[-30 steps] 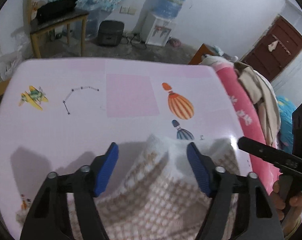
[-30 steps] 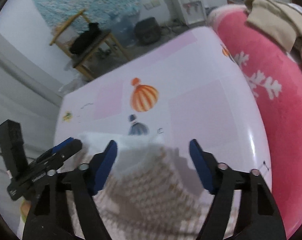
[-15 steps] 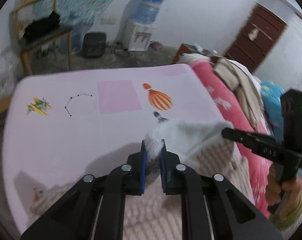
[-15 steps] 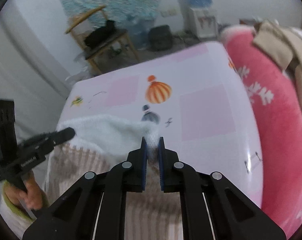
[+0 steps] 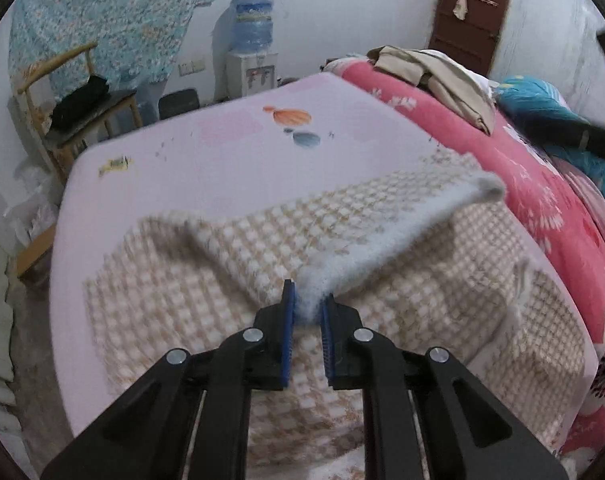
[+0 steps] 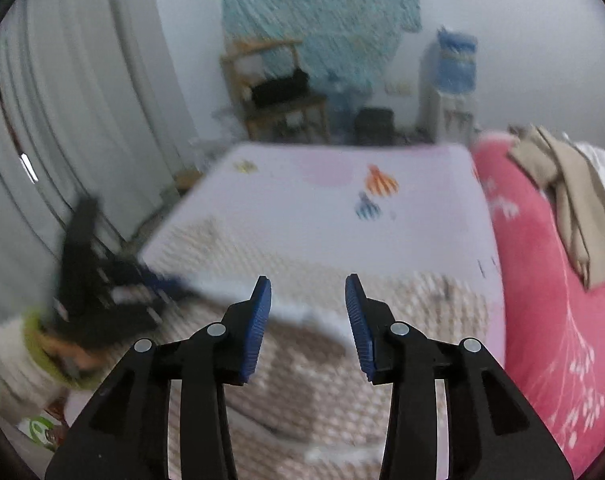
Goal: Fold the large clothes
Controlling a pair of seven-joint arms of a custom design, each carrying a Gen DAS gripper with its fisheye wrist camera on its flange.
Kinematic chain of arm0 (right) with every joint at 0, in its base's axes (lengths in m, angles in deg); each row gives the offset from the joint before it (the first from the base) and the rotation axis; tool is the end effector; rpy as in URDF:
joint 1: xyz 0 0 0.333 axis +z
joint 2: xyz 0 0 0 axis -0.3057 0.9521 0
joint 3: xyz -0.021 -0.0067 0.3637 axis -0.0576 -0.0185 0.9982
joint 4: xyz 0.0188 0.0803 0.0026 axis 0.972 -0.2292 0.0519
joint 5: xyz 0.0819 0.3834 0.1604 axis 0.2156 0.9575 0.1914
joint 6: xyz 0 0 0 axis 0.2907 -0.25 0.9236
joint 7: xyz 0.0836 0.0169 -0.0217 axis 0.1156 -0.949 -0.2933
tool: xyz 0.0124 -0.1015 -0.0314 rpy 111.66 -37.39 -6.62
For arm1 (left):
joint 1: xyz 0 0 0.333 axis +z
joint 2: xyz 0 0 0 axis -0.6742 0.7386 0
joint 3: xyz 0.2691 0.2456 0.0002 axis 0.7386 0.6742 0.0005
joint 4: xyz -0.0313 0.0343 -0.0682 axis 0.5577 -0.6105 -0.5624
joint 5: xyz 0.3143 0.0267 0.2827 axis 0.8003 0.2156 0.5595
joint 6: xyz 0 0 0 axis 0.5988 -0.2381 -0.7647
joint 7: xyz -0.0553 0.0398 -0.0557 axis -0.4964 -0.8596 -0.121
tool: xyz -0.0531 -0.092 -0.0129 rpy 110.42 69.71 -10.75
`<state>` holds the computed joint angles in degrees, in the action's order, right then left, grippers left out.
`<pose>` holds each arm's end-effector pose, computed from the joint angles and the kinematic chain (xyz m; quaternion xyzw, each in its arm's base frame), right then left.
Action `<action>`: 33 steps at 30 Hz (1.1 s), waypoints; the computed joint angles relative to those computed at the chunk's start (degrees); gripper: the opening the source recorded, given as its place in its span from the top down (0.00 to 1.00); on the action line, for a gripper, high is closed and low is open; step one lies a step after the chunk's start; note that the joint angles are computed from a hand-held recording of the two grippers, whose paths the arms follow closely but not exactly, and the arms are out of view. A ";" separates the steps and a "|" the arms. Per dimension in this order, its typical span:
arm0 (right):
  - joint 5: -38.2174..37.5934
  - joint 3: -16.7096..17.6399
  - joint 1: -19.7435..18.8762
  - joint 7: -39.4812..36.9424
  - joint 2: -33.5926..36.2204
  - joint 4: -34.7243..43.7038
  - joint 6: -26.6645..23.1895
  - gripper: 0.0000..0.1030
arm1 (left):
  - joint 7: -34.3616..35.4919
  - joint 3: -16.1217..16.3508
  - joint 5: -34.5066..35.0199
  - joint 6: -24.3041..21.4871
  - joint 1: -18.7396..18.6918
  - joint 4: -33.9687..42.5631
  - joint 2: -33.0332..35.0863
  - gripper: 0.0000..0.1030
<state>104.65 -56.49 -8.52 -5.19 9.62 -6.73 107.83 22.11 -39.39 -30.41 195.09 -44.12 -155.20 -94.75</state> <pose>0.6567 0.1538 0.7100 -0.8200 0.3986 -0.0861 0.4017 0.6033 -0.0737 0.6230 -0.6392 0.6969 -0.2639 0.1903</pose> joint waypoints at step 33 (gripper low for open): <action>-10.16 1.29 0.54 19.88 15.60 12.29 -6.73 0.77 | -3.82 -1.24 -3.95 -6.26 5.08 16.15 14.78 0.84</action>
<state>94.49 -55.20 -7.98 14.70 25.22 5.57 101.10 18.29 -40.63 -34.36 188.83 -39.04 -139.06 -79.97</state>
